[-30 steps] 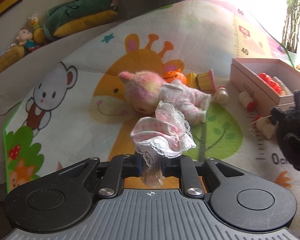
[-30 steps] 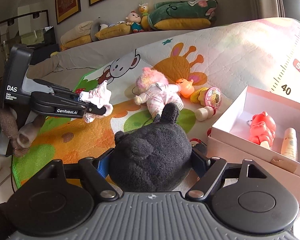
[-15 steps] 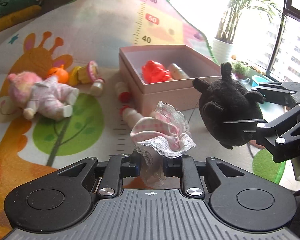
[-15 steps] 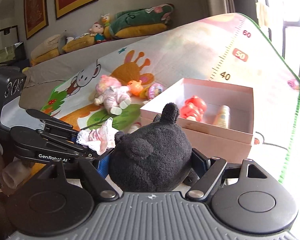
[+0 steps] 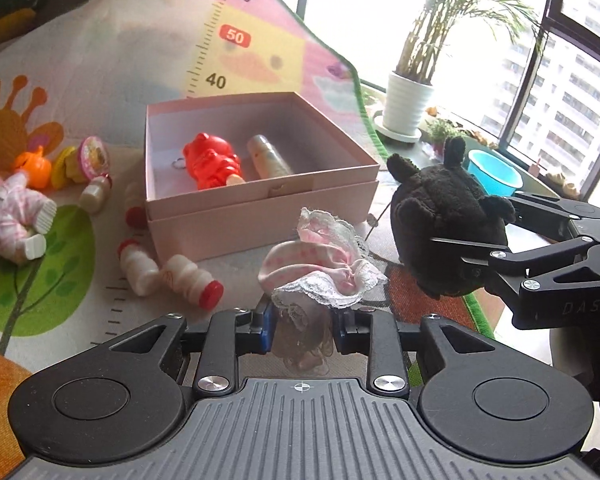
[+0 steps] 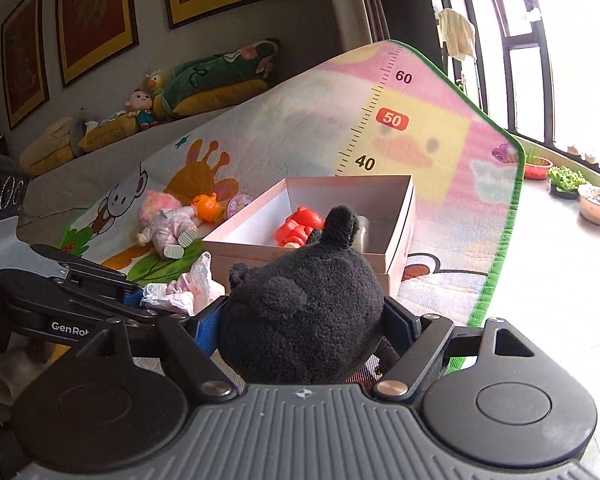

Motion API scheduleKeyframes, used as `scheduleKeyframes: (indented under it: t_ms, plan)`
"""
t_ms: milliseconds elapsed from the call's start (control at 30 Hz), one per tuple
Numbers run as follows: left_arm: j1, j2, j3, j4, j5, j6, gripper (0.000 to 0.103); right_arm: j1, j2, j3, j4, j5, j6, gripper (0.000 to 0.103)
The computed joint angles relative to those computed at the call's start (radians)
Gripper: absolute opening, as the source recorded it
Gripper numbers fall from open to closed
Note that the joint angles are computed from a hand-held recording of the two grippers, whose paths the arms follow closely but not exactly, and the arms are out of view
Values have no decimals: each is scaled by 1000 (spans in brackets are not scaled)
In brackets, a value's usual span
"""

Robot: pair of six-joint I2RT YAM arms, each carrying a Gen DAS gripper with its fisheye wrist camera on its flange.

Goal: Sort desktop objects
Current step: 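Carry the lace cloth in the left gripper while the right gripper carries the plush toward the box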

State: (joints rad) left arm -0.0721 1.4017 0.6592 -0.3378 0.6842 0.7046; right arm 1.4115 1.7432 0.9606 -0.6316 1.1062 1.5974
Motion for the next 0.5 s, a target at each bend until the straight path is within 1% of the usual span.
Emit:
scheduleKeyframes:
  t_ms: [167, 233, 367, 433, 500]
  plan:
    - [4, -46, 33, -83, 10, 22, 31, -3, -22, 3, -3, 33, -20, 79]
    - [-6, -51, 55, -107, 10, 13, 31, -7, -29, 5, -2, 44, -32, 79]
    - [-36, -57, 81, -90, 7, -40, 31, -14, -45, 8, 0, 70, -51, 79]
    - [-41, -56, 91, -89, 17, -68, 31, -17, -64, -5, 21, 84, -64, 79]
    - [-48, -41, 105, -94, 25, -91, 31, -31, -88, -25, 73, 84, -103, 79]
